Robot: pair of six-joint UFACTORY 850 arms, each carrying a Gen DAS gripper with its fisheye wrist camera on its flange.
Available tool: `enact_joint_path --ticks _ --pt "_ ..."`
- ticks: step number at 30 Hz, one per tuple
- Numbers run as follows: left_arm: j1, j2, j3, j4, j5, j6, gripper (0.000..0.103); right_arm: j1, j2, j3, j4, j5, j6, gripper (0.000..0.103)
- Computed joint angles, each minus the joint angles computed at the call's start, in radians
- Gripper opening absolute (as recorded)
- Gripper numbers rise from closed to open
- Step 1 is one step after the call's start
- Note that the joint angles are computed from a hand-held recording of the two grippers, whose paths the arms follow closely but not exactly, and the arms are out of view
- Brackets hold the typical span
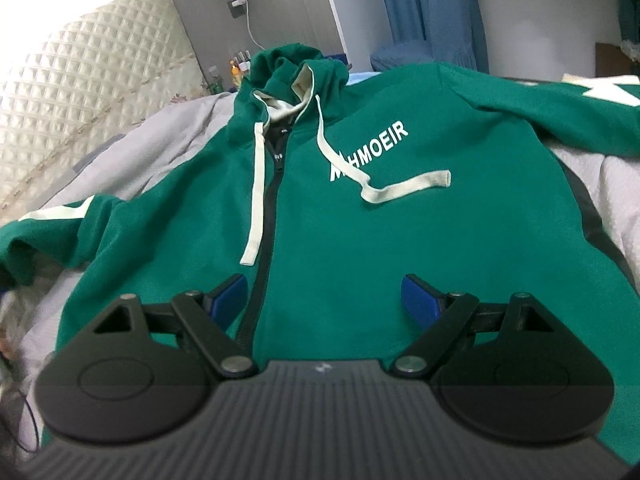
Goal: Fold large clothes
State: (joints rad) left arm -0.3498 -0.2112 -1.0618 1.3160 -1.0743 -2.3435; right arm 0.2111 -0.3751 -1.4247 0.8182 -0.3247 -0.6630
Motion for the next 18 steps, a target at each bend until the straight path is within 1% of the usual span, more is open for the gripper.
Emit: enact_joint_path --ticks 4,5,7,8,10,13,16,18 --pt "0.027 0.084 0.026 0.017 -0.047 0.053 0.015 -0.003 -0.003 -0.005 0.007 -0.008 0.012 0.085" --pt "0.032 0.097 0.02 0.026 -0.072 0.073 0.015 -0.003 -0.007 -0.009 0.005 -0.012 0.017 0.085" --pt "0.034 0.114 0.007 0.063 -0.148 0.106 0.014 -0.003 -0.01 -0.013 0.008 -0.017 0.018 0.085" --pt "0.043 0.119 -0.004 0.081 -0.164 0.138 0.014 -0.002 -0.012 -0.016 0.008 -0.018 0.018 0.085" --pt "0.071 0.111 -0.039 0.07 -0.174 0.216 0.014 -0.002 -0.02 -0.024 0.004 -0.023 0.024 0.085" --pt "0.123 0.077 -0.09 0.006 -0.173 0.288 0.014 -0.002 -0.03 -0.032 -0.007 -0.032 0.04 0.085" --pt "0.179 0.017 -0.141 -0.091 -0.158 0.379 0.014 -0.003 -0.037 -0.036 -0.029 -0.035 0.062 0.085" --pt "0.216 -0.011 -0.162 -0.17 -0.13 0.413 0.015 -0.005 -0.044 -0.042 -0.028 -0.041 0.064 0.085"
